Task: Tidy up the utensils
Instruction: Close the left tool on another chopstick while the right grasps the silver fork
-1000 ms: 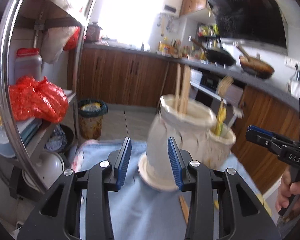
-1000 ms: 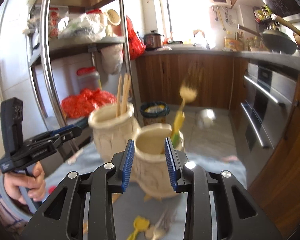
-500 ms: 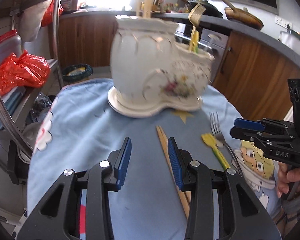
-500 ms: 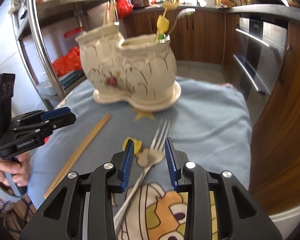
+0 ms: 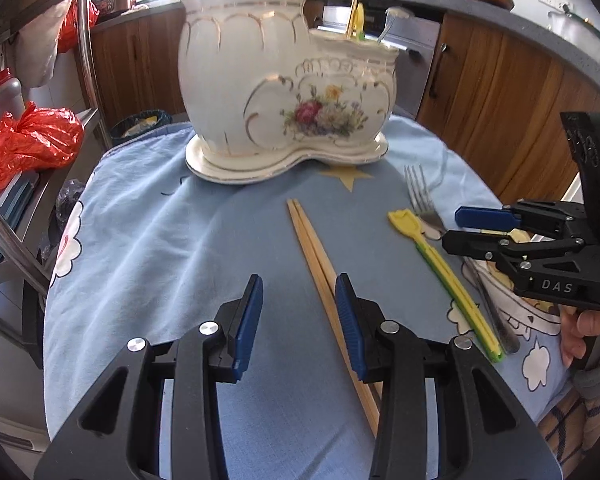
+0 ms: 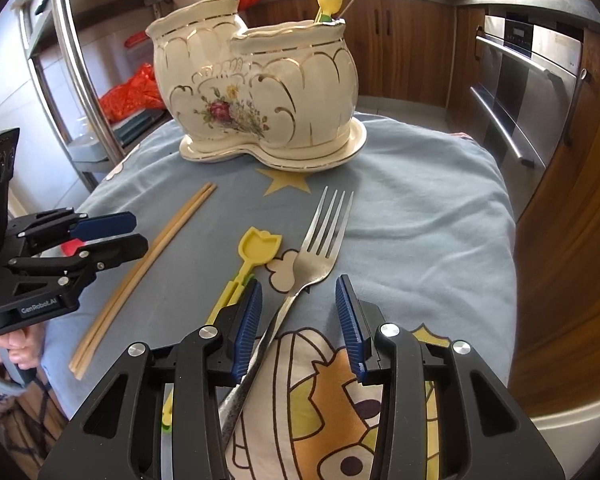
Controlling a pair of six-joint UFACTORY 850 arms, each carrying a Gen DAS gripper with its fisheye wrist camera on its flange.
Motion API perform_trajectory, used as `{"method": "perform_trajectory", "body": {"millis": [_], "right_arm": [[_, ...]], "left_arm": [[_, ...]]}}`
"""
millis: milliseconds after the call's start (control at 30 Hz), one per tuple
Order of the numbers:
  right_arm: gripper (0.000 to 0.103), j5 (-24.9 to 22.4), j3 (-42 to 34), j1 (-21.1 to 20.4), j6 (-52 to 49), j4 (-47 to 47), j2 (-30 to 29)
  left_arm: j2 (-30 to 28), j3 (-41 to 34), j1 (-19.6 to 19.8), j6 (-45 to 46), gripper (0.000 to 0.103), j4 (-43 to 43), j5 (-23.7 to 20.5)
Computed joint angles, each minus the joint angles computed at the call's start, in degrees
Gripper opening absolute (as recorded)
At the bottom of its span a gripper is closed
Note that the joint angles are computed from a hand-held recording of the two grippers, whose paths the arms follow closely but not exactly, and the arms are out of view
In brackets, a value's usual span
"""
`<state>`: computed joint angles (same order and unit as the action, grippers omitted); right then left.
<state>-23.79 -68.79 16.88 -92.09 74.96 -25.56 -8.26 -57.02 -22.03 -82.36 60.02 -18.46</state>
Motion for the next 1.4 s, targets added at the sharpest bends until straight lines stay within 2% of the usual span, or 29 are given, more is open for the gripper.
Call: {"method": "perform_trajectory", "body": {"millis": [200,267,400,500,700,867,1033,1233,1400], "right_arm": [[0.039,0.98,-0.24,0.42,1.42,-1.63,-0.18],[0.035,1.02,-0.31,0.30,1.70,-1.51,-0.27],[0.027,0.03,-0.46,0.06,1.54,-1.63,-0.42],[0.020,0.00,-0.46,0.41,1.44,-3.11,-0.30],[0.016,0.66,-0.09,0.68,2.33,-10.74,0.68],[0.012,-0.20,-1.69,0.02,11.40,-24.07,0.58],[0.012,-3.64,-4.47,-0.94,22.76,-35.77,-0.43],[0.019,-7.71,-7.97,-0.04,37.55,-50.89,-1.70],[0.019,-12.08,-11.19,0.19,43.19,-54.78,-3.49]], "left_arm": [[-1.17,-1.32,-0.16,3.42,0.038,-3.33,-2.02],[-1.77,-2.04,-0.43,5.80,0.038,-4.83,-2.77],[-3.28,-3.77,-2.08,7.76,0.038,-3.64,-7.16],[-3.26,-4.08,-1.93,10.74,0.038,-5.02,-7.40],[-2.17,-3.81,-0.68,17.35,0.020,-10.12,-8.26],[-1.53,-4.12,1.82,29.16,0.018,-20.95,-7.47],[-2.26,-6.30,4.10,45.72,0.018,-35.44,-9.18],[-5.32,-12.12,7.01,64.62,0.018,-52.40,-17.26],[-8.00,-16.23,8.36,71.18,0.018,-57.78,-23.22]]}}
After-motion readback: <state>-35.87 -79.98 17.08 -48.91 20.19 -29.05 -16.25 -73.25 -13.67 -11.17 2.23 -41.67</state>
